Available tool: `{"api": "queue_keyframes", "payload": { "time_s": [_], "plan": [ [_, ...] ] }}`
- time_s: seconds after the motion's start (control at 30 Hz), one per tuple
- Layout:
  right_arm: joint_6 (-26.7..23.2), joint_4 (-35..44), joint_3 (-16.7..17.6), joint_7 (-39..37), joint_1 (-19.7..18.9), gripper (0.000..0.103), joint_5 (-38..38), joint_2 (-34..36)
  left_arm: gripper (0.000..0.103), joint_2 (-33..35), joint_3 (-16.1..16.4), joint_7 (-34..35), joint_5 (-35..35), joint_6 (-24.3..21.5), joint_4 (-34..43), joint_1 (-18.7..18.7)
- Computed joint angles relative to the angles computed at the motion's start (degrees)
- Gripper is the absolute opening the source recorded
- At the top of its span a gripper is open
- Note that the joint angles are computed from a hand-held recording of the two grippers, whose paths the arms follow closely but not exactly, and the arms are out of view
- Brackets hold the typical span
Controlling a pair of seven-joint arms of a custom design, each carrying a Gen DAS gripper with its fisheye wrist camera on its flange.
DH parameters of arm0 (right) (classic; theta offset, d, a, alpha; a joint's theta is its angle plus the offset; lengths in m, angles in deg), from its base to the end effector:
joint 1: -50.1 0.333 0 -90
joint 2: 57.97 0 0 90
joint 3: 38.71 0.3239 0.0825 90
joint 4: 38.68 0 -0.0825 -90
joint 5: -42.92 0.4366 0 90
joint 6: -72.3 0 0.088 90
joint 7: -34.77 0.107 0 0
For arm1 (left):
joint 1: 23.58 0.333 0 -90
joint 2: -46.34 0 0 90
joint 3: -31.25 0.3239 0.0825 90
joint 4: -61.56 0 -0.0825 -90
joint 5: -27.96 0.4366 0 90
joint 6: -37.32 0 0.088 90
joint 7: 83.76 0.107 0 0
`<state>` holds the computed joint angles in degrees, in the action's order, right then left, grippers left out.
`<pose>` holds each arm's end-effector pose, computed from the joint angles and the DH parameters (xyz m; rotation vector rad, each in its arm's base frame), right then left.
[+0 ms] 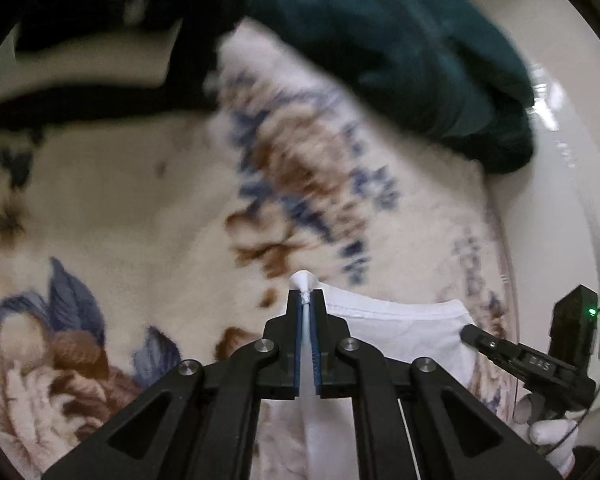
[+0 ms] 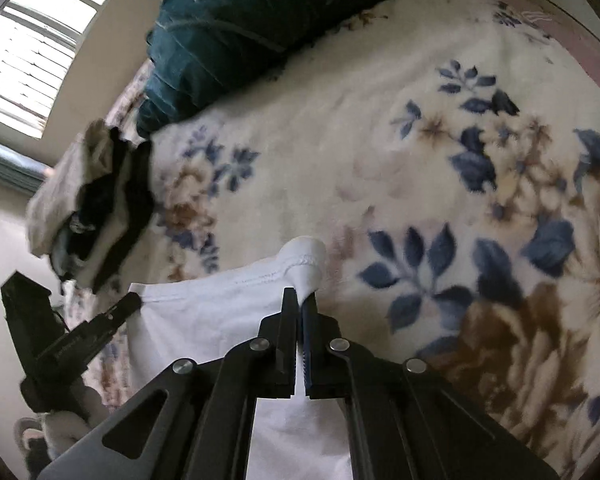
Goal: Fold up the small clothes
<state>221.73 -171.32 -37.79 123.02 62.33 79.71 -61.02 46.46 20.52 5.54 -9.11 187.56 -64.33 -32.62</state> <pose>0.5585 0.1174 0.3721 -1.6146 2.0626 0.1483 0.5753 -0.1918 0.4015 2.2103 -1.8684 0.8608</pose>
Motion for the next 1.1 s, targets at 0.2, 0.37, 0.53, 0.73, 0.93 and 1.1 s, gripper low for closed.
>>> {"api": "queue_keyframes", "payload": {
  "time_s": [0.2,0.37,0.53,0.73,0.93,1.1],
  "plan": [
    [-9.38,2.05,-0.53,3.64,-2.35,0.019,-1.0,1.21,0.021,-4.65,0.81,0.58,-10.25,-4.87,-4.27,1.3],
    [-16.93,-4.97,-3.12,-0.35,-3.07,0.044,5.16,-7.47,0.025,-18.87,2.78,-3.66,-13.52,-6.93,-15.68,-2.31],
    [-25.49,-12.66,-5.93,1.93,-3.53,0.044,10.19,-12.12,0.024,-22.7,3.35,-7.62,-13.77,-8.69,-20.22,-7.03],
    [-22.28,-17.92,-4.02,2.52,-3.0,0.009,11.26,-16.01,0.024,-24.09,3.41,-12.54,-6.67,-7.89,-22.56,-9.15],
    [-22.46,-17.03,-5.91,-0.17,-2.12,0.054,11.87,-15.78,0.068,-26.42,7.4,-7.7,-15.25,-2.97,-24.71,-12.08],
    [-24.32,-13.9,-7.58,-9.76,-1.43,0.061,17.42,-10.67,0.068,-18.23,9.82,1.57,-27.62,-5.46,-21.52,-13.44]
  ]
}}
